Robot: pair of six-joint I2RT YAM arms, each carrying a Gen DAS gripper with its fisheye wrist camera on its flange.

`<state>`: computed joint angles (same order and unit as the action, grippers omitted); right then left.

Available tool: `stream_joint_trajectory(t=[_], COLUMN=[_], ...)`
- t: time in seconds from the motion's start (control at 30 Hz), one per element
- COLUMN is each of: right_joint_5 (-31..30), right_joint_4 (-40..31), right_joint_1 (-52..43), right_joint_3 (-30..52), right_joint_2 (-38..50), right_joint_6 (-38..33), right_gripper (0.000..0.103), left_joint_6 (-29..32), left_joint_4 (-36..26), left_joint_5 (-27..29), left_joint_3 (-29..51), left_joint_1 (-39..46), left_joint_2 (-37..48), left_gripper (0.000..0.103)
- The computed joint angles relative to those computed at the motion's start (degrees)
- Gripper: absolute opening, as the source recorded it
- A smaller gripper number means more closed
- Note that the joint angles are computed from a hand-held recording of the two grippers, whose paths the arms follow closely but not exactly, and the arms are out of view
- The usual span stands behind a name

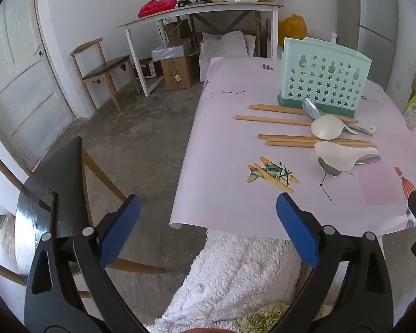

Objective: Organize utensils

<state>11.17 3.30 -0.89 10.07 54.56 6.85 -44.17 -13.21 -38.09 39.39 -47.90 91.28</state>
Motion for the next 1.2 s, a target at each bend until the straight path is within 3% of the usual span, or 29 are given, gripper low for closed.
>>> stream_joint_trajectory(t=[0.8,1.2], right_joint_5=[0.3,0.6], right_joint_4=[1.1,-1.6], right_joint_1=[0.53,0.96], right_joint_3=[0.58,0.31], right_joint_2=[1.32,-1.63], right_joint_6=[0.21,0.45], right_gripper=[0.097,0.097], left_joint_6=[0.61,0.44], left_joint_4=[0.2,0.0], left_joint_5=[0.81,0.8], left_joint_3=[-0.01,-0.22], left_joint_1=[0.85,0.8], left_joint_2=[-0.15,-0.47], left_gripper=[0.095,0.095])
